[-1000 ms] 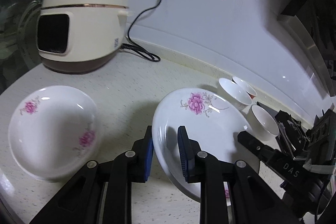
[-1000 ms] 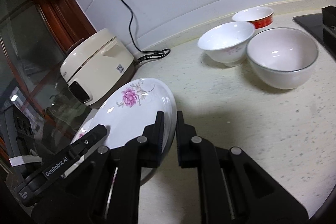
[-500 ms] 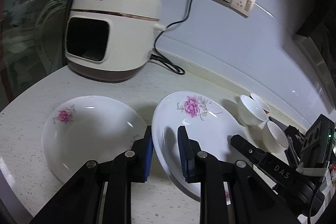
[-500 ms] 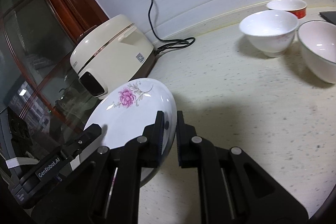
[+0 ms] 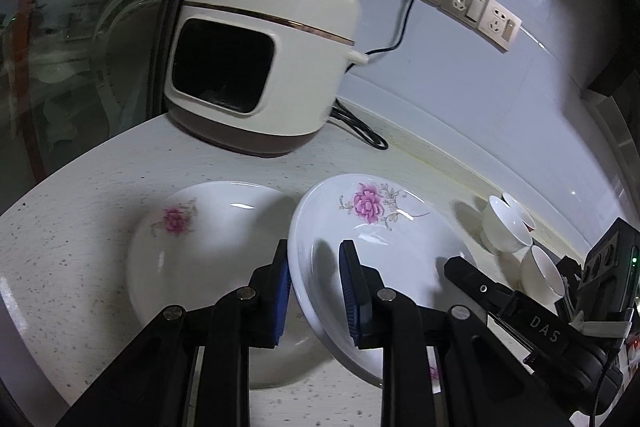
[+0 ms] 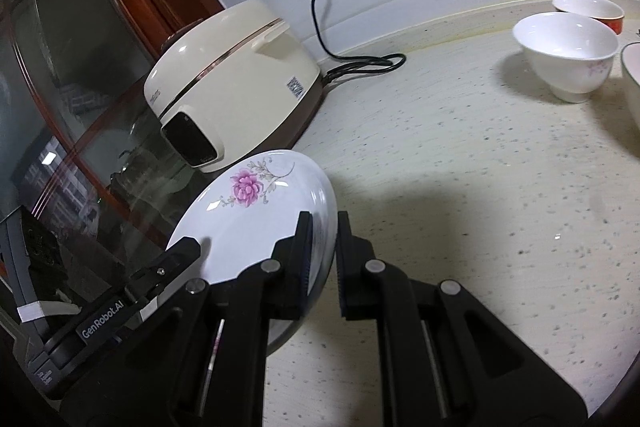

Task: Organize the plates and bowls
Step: 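Carry the held plate with both grippers toward the plate stack, then lower the held plate onto the plate stack with both grippers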

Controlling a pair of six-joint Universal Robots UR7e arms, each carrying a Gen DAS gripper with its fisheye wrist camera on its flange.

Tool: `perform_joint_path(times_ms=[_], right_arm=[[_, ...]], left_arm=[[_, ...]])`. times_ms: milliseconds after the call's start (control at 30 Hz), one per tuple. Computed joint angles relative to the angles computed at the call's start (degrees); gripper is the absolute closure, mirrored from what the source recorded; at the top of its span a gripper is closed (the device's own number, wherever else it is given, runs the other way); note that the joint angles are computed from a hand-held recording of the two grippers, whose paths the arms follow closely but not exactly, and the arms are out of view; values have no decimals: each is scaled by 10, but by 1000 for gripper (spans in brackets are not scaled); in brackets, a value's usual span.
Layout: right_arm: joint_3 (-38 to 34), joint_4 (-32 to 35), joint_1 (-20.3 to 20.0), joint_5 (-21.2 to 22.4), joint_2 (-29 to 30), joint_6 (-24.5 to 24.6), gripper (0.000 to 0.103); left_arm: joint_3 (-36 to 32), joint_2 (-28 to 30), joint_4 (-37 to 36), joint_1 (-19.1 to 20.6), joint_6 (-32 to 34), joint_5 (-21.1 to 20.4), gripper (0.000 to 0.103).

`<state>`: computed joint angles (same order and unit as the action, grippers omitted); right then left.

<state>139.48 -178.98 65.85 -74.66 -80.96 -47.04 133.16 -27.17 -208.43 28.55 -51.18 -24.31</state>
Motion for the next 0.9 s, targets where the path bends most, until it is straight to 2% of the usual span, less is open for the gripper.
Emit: perform_joint_path(times_ms=[567,900], right_arm=[[13,-64,51,-46,62,2,88],[25,-139,77,-95,97,-19,88]], left_arm=[[54,-26,-6,15,-55,17,79],[65,-24,-17,34,-56,7,79]])
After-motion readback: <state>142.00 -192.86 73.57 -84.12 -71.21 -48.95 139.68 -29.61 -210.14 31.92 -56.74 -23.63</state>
